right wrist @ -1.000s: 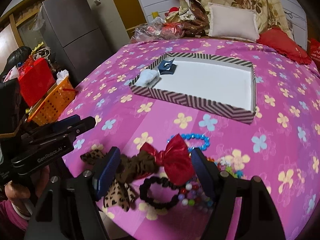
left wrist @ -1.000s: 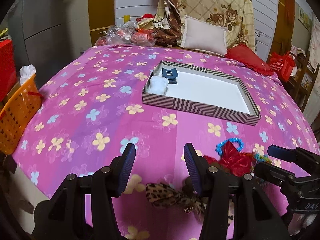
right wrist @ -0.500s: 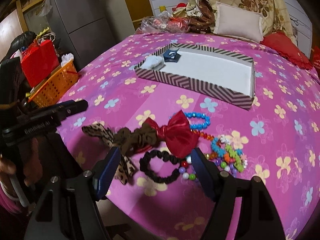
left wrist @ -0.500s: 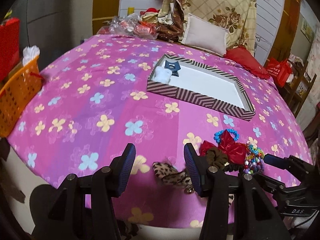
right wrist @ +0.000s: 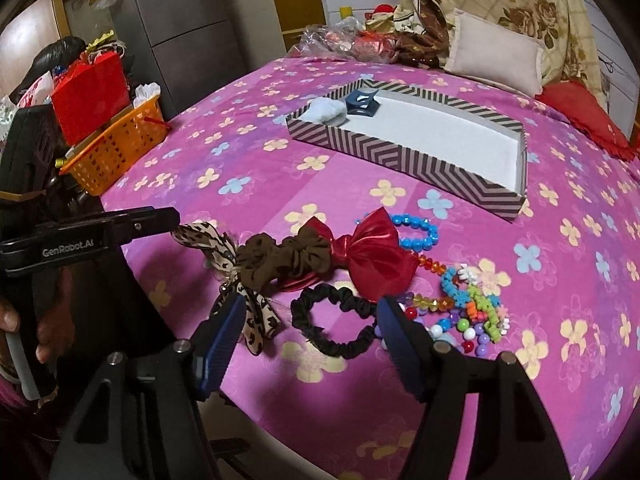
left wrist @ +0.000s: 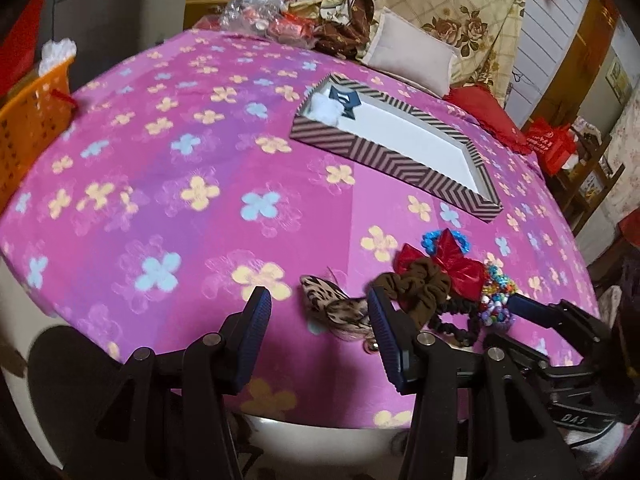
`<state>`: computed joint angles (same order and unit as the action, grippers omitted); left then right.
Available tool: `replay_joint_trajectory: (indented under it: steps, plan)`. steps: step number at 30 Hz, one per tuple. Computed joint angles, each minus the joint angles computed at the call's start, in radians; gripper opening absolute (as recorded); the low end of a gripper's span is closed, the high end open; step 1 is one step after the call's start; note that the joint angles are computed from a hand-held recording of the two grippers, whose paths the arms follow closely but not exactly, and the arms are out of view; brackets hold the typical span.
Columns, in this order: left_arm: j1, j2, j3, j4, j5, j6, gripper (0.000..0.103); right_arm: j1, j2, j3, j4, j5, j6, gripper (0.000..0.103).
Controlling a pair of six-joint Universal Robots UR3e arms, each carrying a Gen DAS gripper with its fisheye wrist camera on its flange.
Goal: Organize jewelry
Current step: 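Reach both tools back to the leopard bow and red bow, then grasp the leopard bow and brown scrunchie with the left tool while the right tool grasps the red bow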
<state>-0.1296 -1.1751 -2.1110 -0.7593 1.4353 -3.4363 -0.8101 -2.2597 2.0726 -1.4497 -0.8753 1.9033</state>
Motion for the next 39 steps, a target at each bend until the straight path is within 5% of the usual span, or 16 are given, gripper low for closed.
replay_joint_trajectory:
  steps: [10,15,17,19,21,29,39]
  plan:
    - [-0.03,-0.1,0.001,0.056,-0.049,-0.054,0.052,0.054,0.077,0.048,-0.27,-0.029,0.161,0.071]
    - [-0.099,-0.224,0.057,0.089,0.017,-0.083,0.052,0.071,0.137,0.037,-0.314,-0.035,0.197,0.071]
    - [-0.111,-0.265,0.079,0.098,0.033,-0.089,0.042,0.081,0.147,0.042,-0.332,-0.04,0.207,0.071]
    - [-0.102,-0.267,0.07,0.123,0.024,-0.081,0.014,0.101,0.165,0.045,-0.36,-0.05,0.218,0.071]
    - [-0.113,-0.271,0.085,0.12,0.066,-0.076,0.007,0.122,0.182,0.045,-0.387,-0.058,0.22,0.071]
    - [-0.027,-0.179,0.035,0.117,0.107,-0.036,0.004,0.288,0.347,-0.007,-0.55,-0.139,0.176,0.059]
    - [0.044,-0.16,0.026,0.095,0.083,-0.016,0.004,0.491,0.536,-0.103,-0.721,-0.329,0.071,0.057]
